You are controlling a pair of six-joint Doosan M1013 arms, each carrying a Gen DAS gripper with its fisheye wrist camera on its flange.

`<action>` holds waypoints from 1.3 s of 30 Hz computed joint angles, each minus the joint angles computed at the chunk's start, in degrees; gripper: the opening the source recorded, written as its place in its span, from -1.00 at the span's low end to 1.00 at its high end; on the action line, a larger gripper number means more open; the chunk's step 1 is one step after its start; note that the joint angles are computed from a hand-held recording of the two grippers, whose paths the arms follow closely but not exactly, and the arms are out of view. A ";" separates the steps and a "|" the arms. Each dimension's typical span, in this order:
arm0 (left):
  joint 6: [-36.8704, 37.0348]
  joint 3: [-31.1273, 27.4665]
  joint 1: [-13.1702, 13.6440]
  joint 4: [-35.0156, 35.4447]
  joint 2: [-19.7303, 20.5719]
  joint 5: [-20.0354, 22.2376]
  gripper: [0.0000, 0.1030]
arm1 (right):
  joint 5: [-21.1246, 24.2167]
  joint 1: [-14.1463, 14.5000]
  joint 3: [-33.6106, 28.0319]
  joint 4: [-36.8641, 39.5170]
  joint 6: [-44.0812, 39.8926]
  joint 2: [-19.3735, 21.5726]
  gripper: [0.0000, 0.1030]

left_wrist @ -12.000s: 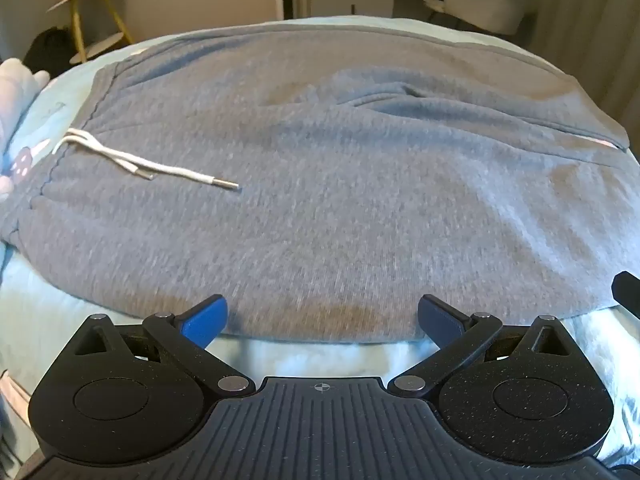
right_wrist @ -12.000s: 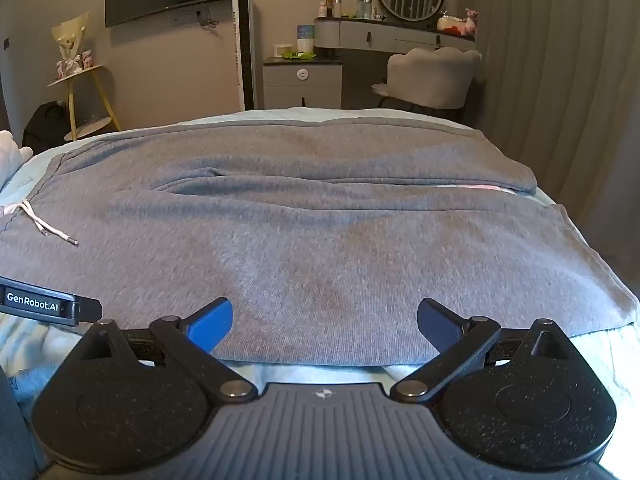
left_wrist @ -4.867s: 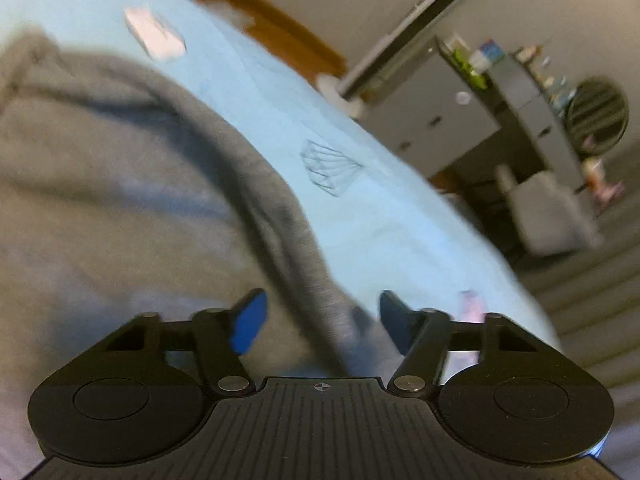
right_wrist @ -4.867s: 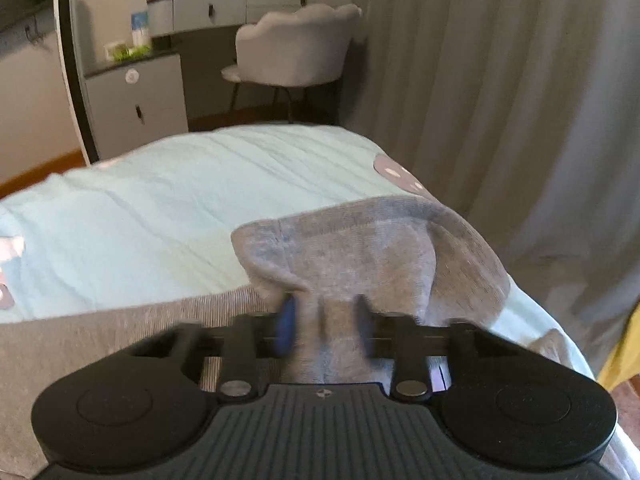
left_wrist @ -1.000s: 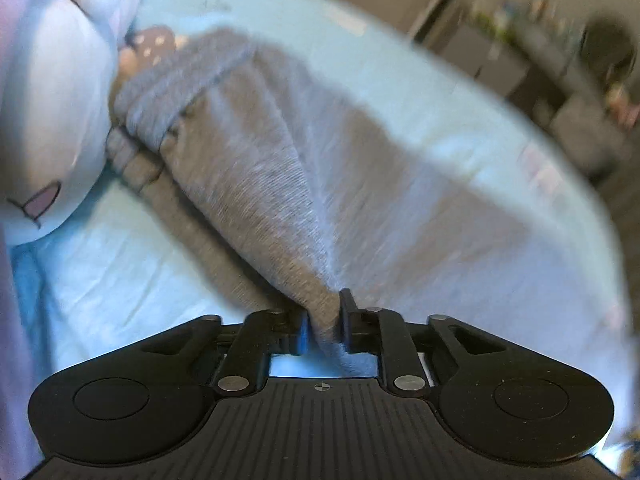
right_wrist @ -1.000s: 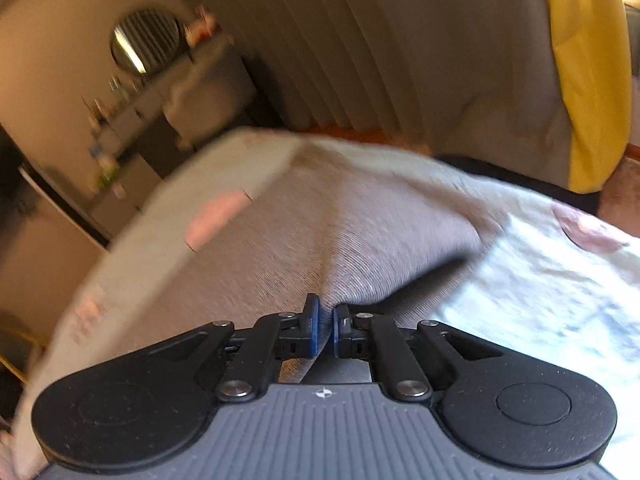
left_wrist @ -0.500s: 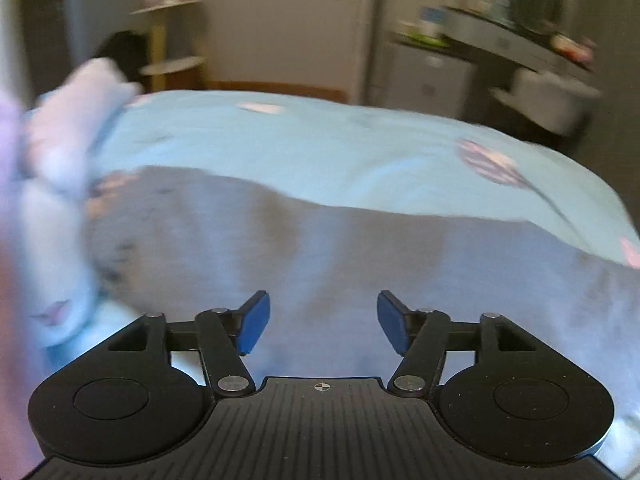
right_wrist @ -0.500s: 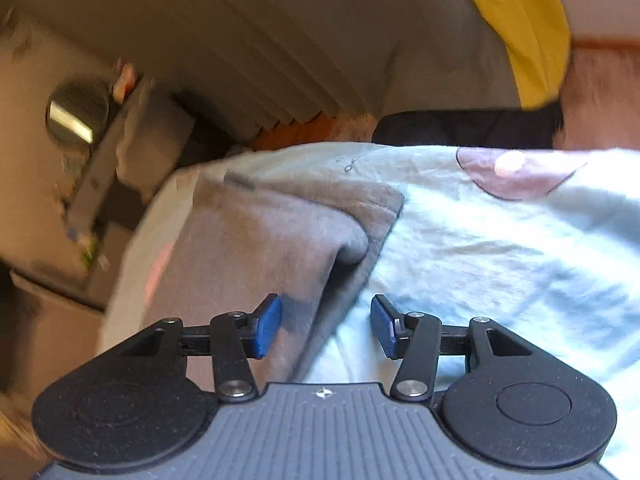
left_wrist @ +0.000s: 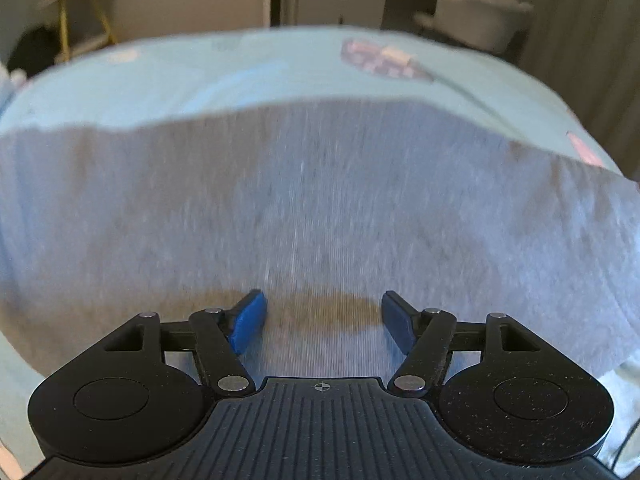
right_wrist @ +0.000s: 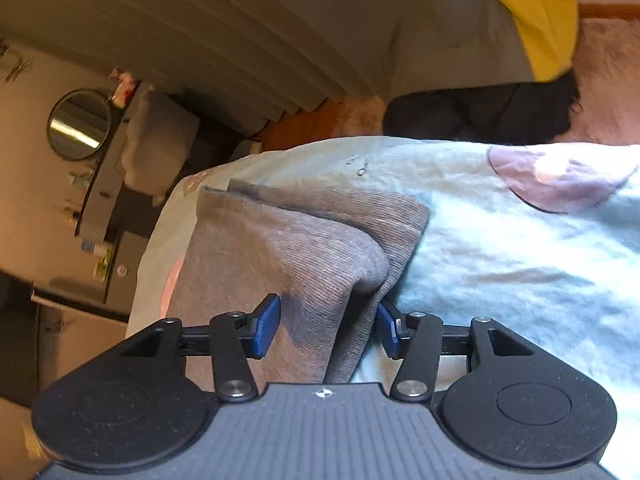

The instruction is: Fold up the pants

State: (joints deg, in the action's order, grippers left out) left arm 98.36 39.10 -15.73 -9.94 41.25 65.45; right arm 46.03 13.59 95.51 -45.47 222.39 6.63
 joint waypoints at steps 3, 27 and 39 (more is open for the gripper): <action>-1.19 0.47 0.33 -0.80 -0.35 -0.81 0.42 | 1.27 0.47 -0.55 -2.34 -0.98 0.00 -0.79; 4.16 3.53 0.73 -6.55 -1.98 -2.11 0.61 | 17.59 5.46 -15.49 -10.73 -26.66 7.60 -0.80; 0.79 3.92 2.93 -12.91 -2.33 -2.39 0.61 | 1.38 11.81 -36.49 18.43 -91.81 21.62 -0.64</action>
